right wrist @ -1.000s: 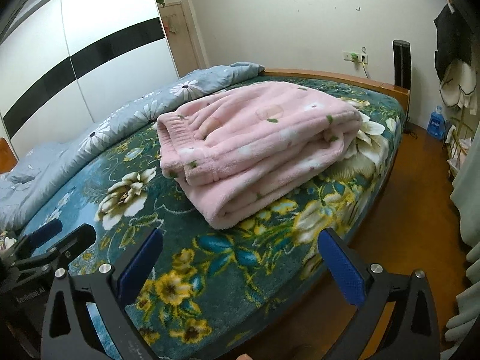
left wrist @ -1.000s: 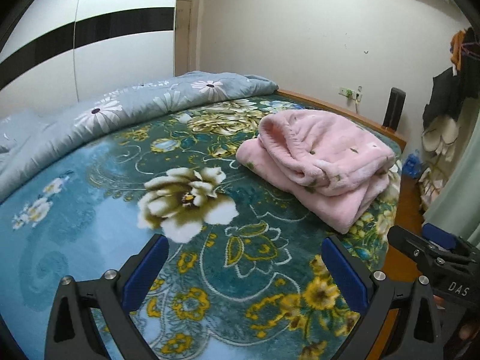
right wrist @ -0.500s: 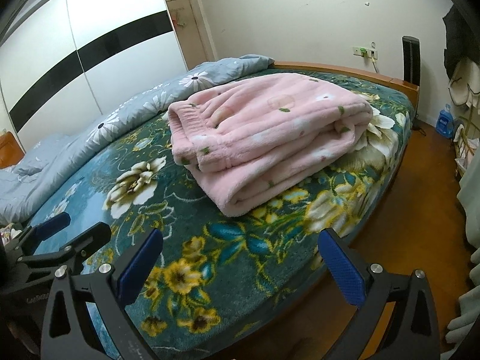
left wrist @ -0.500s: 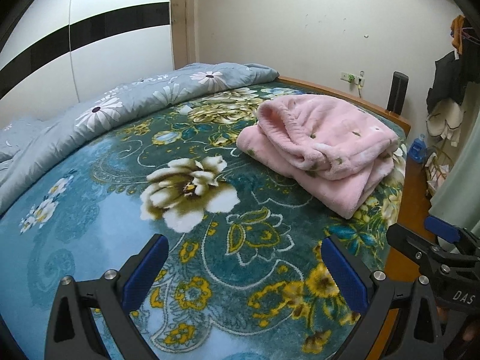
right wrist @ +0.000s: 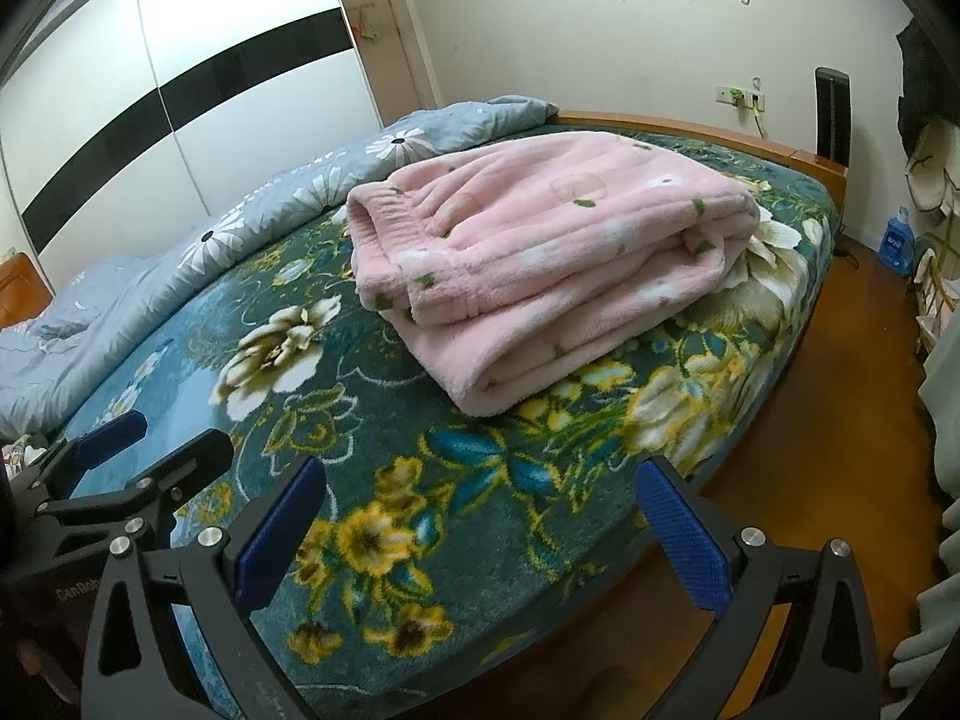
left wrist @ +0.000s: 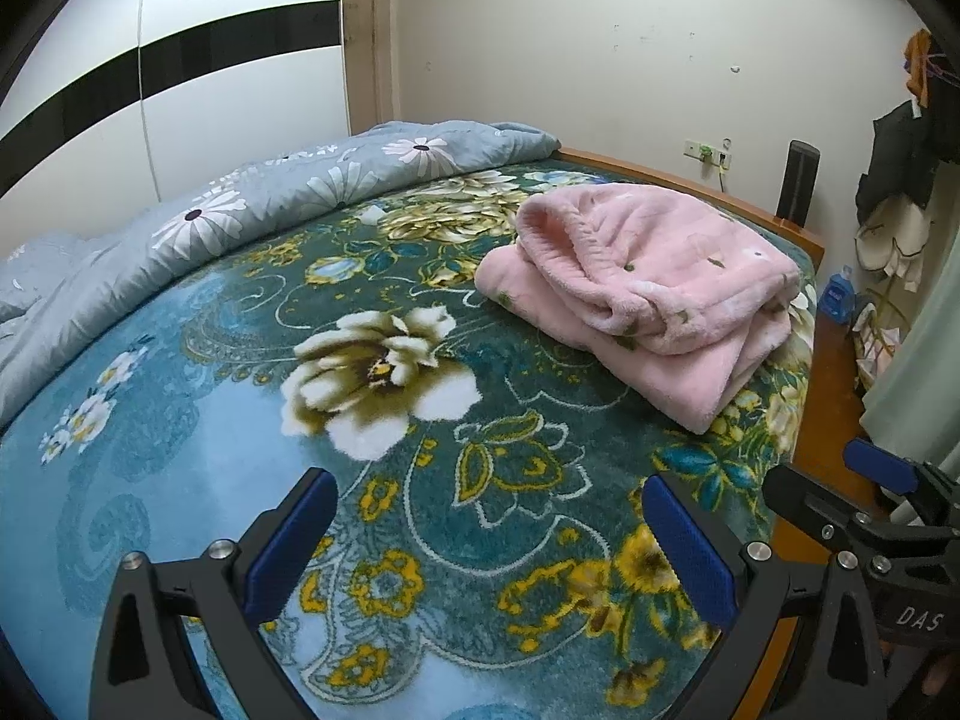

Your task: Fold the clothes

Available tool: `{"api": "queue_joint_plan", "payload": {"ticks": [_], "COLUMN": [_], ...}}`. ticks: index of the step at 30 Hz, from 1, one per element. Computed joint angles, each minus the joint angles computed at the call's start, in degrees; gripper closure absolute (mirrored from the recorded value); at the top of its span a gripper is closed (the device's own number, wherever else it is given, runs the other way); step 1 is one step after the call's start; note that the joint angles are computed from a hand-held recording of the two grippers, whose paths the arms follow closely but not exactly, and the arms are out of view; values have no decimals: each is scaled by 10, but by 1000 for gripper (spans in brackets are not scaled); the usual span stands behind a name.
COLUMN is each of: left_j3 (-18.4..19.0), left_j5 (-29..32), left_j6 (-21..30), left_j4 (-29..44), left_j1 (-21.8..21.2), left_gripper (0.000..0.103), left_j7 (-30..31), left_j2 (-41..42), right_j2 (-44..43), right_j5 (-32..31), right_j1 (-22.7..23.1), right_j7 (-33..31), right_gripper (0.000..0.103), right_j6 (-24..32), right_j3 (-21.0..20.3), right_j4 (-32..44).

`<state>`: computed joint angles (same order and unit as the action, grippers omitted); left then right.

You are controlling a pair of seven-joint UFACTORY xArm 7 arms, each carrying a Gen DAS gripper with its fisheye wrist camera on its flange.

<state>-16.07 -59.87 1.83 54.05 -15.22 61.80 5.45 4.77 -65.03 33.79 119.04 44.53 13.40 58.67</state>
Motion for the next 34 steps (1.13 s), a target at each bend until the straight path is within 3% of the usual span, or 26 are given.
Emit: {"api": "queue_joint_plan", "payload": {"ticks": [12,20,34], "left_j3": [0,7,5], "left_j5": [-12,13,-38], "left_j6": [6,23,20], "left_j4": [-4,-7,-4], "left_j1": [3,3,2], "left_gripper": [0,0,0], "left_j7": [5,-31,22], "left_j2": [3,5,3], "right_j2": [5,8,8], "right_j5": [9,12,18], "right_j1": [4,5,7], "right_j7": [6,4,6], "right_gripper": [0,0,0], "right_j6": [-5,-15,-22], "right_j3": [-1,-2,-3], "right_j4": [-1,1,2]}}
